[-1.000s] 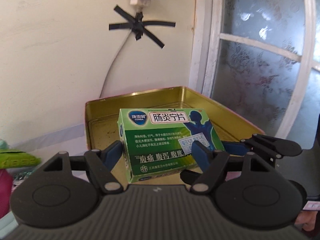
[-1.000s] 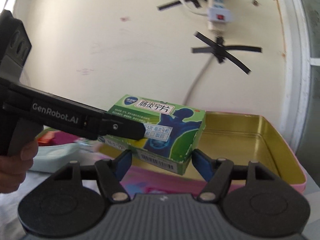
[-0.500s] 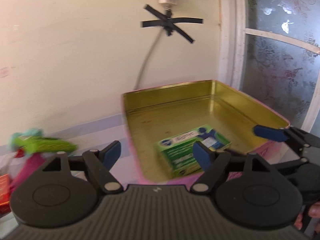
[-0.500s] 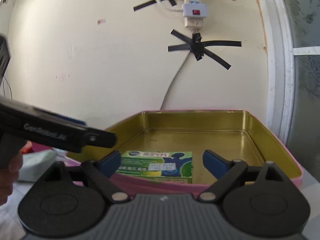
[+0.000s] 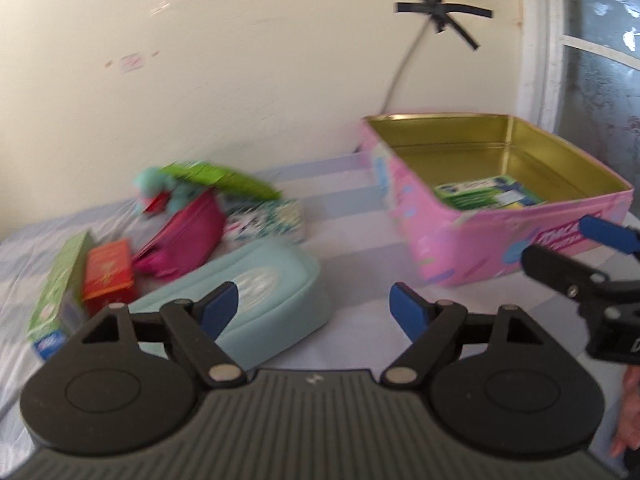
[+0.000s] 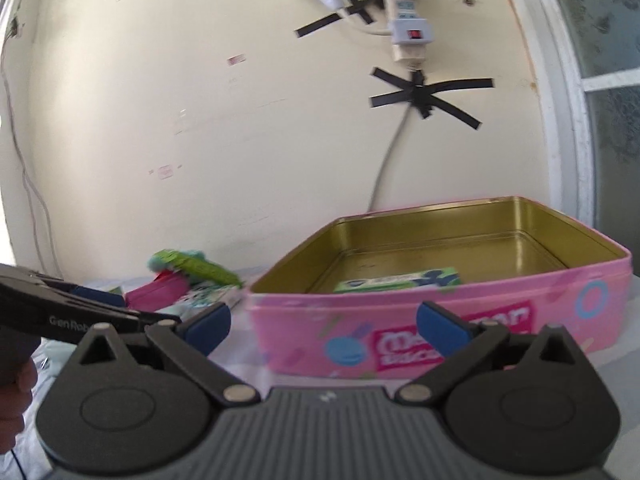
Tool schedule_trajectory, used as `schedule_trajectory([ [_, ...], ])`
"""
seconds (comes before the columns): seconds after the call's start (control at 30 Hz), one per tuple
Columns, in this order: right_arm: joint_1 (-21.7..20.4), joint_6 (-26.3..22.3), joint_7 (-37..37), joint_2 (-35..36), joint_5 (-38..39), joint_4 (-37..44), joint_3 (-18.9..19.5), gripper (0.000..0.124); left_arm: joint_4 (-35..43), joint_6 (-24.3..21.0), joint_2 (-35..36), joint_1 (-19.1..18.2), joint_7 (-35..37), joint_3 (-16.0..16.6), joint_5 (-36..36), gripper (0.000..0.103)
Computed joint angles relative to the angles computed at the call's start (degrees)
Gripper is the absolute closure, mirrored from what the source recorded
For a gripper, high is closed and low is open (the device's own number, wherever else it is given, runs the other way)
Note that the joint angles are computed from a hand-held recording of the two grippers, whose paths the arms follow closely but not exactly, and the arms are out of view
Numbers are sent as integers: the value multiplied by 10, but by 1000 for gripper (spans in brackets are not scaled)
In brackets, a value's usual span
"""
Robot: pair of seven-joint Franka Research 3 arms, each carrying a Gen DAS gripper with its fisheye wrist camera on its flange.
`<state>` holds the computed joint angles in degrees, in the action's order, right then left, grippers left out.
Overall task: Organize objects
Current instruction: 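Carry the green-and-white box into the pink tin and open the right gripper, then move the right tool to the pale blue pencil case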
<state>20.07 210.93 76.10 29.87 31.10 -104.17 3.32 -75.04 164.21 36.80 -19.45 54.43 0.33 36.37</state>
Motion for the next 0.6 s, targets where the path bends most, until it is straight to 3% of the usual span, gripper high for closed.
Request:
schedule_trajectory([
  [0.17,21,-16,-18,6,17,22,-5,21,-48,6,-25,4,-39,18,14,18],
  [0.27,44,-27,-26,18,66,43,-18,21,-74,13,-38,9,-63,25,24,18],
  [0.3,42,-42,-21,18,71,45,-14,21,-82,18,-42,8,-73,30,31,18],
  [0.4,-15,-79,39,18,0,40,44,21,-97,26,-51,-2,-110,51,66,18],
  [0.6,45,-157,50,28,-9,69,-22,21,-136,64,-73,1,-164,68,128,17],
])
